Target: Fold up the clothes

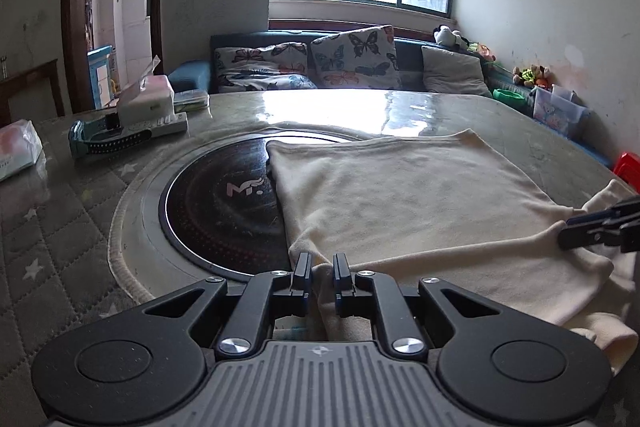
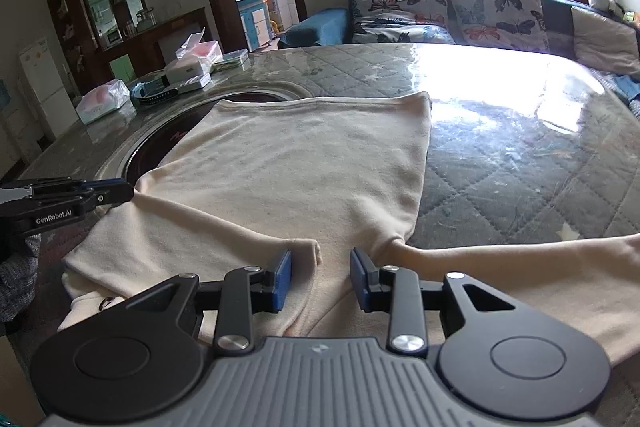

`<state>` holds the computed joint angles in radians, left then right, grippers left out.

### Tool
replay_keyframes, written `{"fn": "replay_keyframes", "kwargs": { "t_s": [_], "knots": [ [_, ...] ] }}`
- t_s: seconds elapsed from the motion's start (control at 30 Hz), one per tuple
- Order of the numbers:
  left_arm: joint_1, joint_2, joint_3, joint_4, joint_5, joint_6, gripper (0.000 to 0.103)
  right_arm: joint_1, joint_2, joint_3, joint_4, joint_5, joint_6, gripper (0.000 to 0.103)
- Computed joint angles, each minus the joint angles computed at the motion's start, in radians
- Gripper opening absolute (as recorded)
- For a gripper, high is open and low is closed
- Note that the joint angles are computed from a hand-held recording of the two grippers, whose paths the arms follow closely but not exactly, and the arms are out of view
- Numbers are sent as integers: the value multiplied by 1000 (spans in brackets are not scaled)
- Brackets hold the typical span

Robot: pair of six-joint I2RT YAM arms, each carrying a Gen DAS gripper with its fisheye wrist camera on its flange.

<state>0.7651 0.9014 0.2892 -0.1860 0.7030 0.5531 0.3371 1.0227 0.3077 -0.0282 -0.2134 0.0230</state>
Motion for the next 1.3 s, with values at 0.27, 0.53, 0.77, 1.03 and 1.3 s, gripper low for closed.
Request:
{"fn": "replay_keyframes", "kwargs": {
  "t_s": [0.27, 0.53, 0.77, 1.03, 1.3],
  "knots": [
    [13, -114, 3, -70, 2, 21, 15, 183, -275, -39, -173, 115, -96, 23],
    [-72, -296, 32, -300, 24, 24, 33, 269, -374, -98, -245, 168, -82, 17],
    [-378, -455, 11, -363, -117, -138, 44, -172, -579, -91, -417, -43, -108, 23],
    [-762, -492, -30, -301, -365, -319, 66, -759, -332, -119, -182, -150, -167, 34],
    [-805, -512, -36, -291, -390, -348, 97, -954, -14, -100, 99, -180, -112, 34]
  ]
}}
